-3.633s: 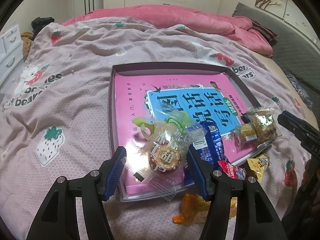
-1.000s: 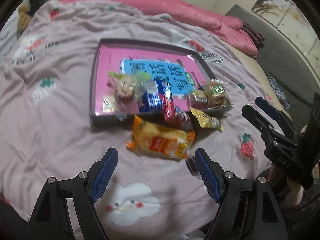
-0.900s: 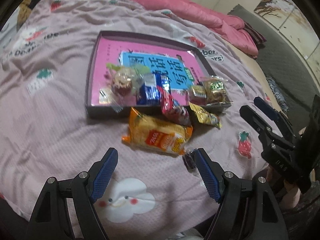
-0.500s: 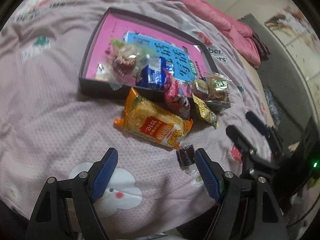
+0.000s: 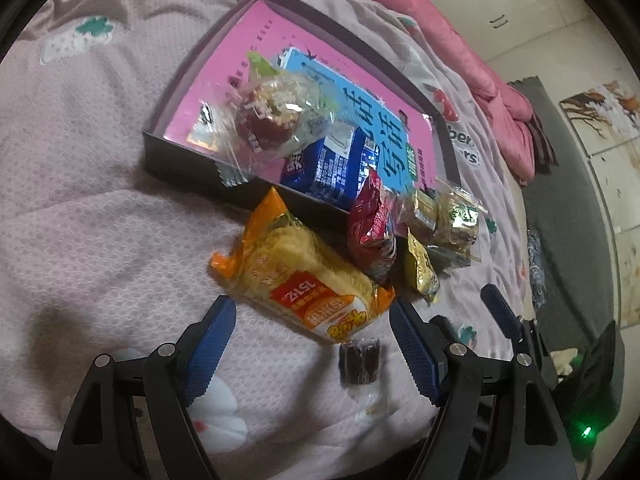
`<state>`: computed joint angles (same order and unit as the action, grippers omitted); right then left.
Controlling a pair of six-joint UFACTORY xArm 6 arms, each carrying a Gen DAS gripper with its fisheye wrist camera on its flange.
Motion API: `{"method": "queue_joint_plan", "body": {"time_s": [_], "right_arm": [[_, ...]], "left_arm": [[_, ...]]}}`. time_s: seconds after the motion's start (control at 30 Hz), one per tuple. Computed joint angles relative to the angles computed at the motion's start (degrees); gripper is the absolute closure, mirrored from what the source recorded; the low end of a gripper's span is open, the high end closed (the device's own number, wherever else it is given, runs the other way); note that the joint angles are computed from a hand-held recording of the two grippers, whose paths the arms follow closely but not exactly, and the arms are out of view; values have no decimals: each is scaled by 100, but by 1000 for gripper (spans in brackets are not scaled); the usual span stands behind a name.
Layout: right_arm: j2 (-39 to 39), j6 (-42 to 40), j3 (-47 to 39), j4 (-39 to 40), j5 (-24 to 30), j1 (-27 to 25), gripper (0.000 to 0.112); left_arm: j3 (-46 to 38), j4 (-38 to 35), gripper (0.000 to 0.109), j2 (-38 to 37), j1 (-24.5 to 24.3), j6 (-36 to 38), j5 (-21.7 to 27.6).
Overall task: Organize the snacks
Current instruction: 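Close the left tool on the orange wafer packet while the right tool grasps the yellow stick snack, then lift the orange packet with the left tool while the right tool lifts the yellow stick snack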
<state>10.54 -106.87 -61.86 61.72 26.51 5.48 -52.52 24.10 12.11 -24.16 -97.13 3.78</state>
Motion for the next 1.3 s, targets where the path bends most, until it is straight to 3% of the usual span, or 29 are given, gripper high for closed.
{"method": "queue_joint_plan", "body": {"time_s": [0.3,0.47,0.6,0.67,0.87,0.97,1.03,1.17,1.3], "right_arm": [[279,-1385,-44,717,-537,339,41],[442,-1815,-99,878,-699,485,55],[454,-2781,-79,1668,-894,579,56],[453,-2996,-100,1913,-930,606,66],[502,-1850,-295,1267,-643,454,90],[579,-450,-530,359,0,194,92],[662,220,-735,31,426,28,92],[790,1048,-1084,-228,1201,-251,93],[942,1650,-1450,-266,1938,-519,94]], "left_arm": [[-132,160,28,209,103,-478,13],[-241,350,28,347,167,-751,-33],[-307,539,28,422,208,-998,-56],[-359,913,28,454,240,-1418,-24],[-398,1678,28,438,272,-2330,85],[-379,1392,35,409,224,-1945,218],[-340,1290,48,358,210,-1779,327],[-158,1478,50,283,314,-1822,33],[-62,1388,53,146,283,-1410,70]]}}
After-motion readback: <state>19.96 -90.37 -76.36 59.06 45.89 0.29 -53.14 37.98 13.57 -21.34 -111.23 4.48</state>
